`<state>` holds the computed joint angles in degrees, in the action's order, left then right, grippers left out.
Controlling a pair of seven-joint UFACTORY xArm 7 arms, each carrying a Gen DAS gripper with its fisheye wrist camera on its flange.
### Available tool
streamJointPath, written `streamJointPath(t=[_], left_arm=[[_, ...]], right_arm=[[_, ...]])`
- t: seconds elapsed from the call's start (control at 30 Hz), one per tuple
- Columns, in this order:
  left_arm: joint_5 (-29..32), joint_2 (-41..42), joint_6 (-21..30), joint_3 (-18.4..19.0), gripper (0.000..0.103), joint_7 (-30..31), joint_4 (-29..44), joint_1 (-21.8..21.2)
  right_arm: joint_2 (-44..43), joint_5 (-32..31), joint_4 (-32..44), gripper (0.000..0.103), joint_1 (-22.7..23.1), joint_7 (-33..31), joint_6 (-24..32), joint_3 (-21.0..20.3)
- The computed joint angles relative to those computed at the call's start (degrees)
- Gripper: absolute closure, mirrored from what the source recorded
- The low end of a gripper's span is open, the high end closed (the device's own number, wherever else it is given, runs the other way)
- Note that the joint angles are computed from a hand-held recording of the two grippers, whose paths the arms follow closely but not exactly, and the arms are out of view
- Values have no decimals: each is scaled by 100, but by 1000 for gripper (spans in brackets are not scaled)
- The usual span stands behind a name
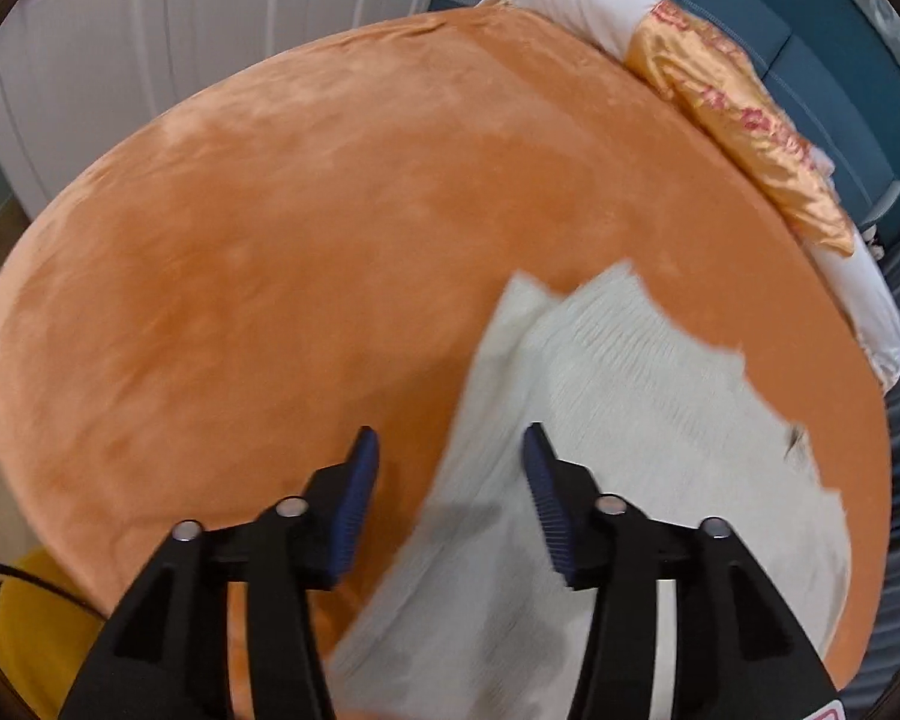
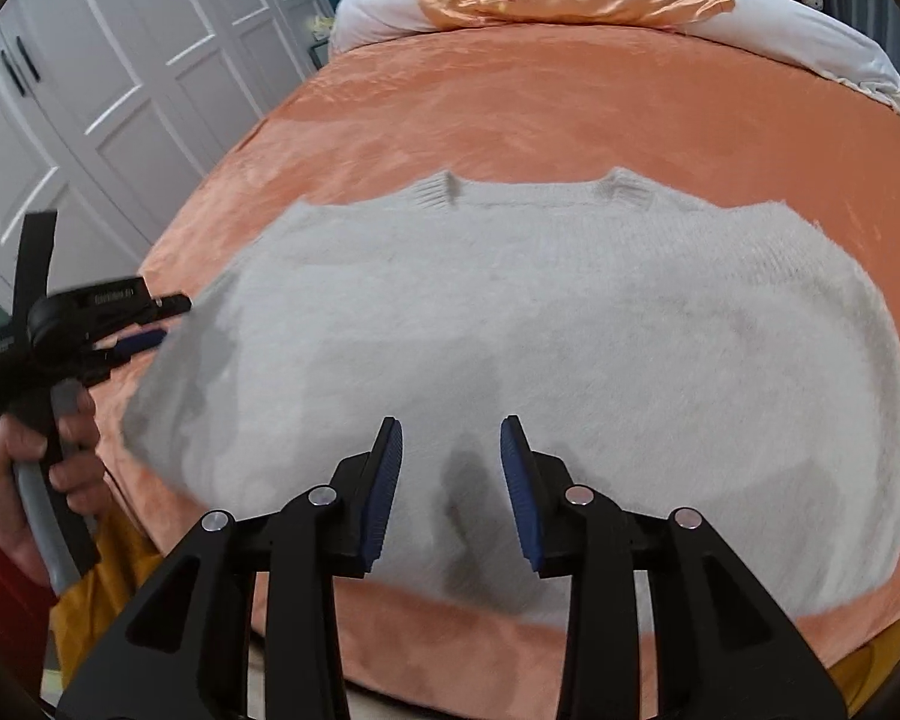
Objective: Fold small clothes
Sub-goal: 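Grasp the sweater hem edge with both grippers and lift it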
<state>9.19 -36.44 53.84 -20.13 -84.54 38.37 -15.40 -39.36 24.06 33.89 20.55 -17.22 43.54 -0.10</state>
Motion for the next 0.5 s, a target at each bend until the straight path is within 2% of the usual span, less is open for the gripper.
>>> streamJointPath(t=[0.07, 0.1, 0.23, 0.3, 0.37, 0.5], left_arm=[[-193, -227, 185, -45, 46, -73, -126, -176], [-281, -310, 253, -129, 39, -176, -157, -254], [-816, -775, 95, -125, 29, -400, -605, -656], [-1035, -856, -61, -164, 28, -596, -821, -743], [-1007, -990, -230, -255, 25, -757, -976, -728], [-895, -735, -252, -223, 23, -709, -838, -670]], right_arm=[[-157, -52, -114, 69, 45, -5, 58, 83], [-173, -105, -156, 69, 48, 8, 59, 133], [54, -310, -277, 70, 40, 148, 59, 298], [71, -346, -369, 70, 71, 163, -34, 320], [52, -461, -442, 68, 104, 172, -174, 407], [-36, -701, -529, 63, 160, 302, -310, 548]])
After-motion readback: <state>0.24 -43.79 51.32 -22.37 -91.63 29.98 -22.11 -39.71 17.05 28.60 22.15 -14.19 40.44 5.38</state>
